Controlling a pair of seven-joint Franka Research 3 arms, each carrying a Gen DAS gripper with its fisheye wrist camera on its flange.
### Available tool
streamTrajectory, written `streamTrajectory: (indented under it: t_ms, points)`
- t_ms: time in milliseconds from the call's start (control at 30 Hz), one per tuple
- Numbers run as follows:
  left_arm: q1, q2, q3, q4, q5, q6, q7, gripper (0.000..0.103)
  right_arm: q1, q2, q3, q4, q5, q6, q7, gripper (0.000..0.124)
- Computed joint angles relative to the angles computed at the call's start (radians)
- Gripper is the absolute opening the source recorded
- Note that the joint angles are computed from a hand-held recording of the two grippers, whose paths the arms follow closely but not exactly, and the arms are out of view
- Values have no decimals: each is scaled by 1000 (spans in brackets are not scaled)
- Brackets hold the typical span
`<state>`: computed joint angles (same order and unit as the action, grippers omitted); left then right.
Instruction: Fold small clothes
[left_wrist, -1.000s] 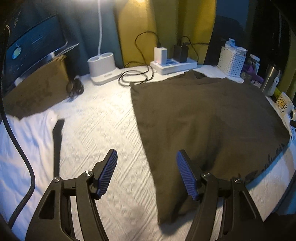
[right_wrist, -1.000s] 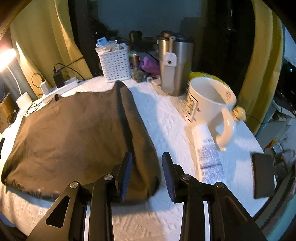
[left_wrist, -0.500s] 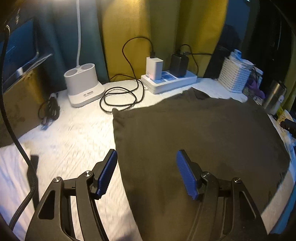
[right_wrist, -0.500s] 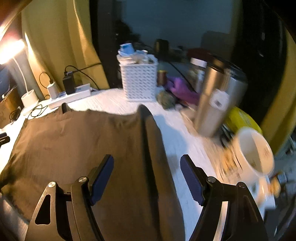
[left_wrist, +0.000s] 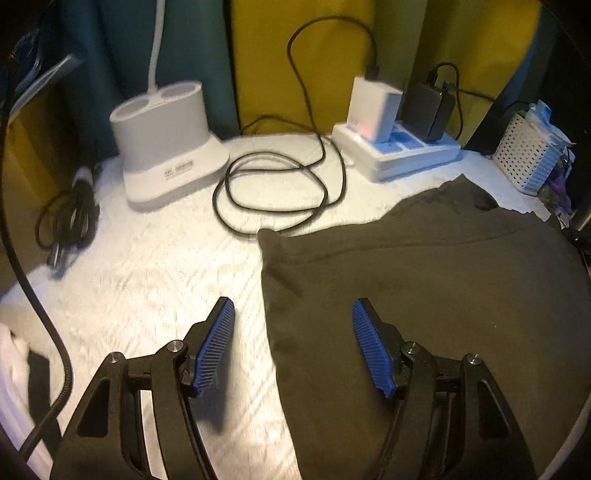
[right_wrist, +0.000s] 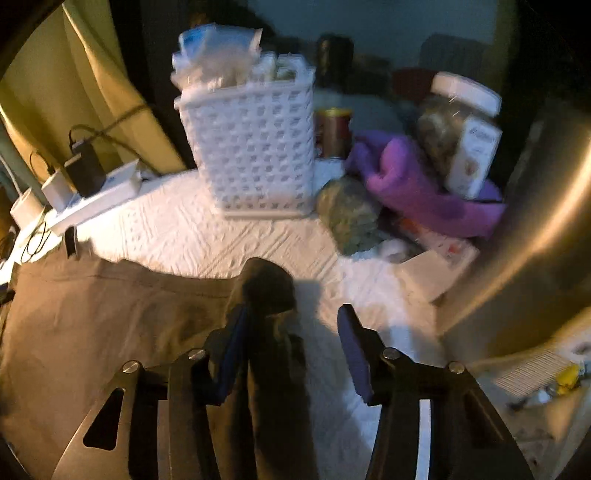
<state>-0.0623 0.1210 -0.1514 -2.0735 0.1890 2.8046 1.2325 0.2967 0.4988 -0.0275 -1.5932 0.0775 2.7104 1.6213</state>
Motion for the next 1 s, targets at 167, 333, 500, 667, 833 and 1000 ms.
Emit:
streamTrajectory:
  t_ms: [167,333,500,667,833,1000]
  points:
    - [-6,18,1,16,51,32,9,4,1,16,21,22,18,-3,-82,9]
    - [-18,-5,21,8,101,95,-44,1,85,4,-91,21,-116,62,52,4]
    - [-24,17,55,54,244,81,-169,1,71,36,-95,78,-161,51,75,4]
    - [-26,61,59,79,292,22,-217,1,105,92,-141,107,-245,7,156,4]
    - [-27,53,61,78,340,14,-264,2,102,86,-135,115,-276,-30,181,4]
    - [-16,5,56,46,324,11,-292,4,97,76,-120,124,-289,-74,198,6]
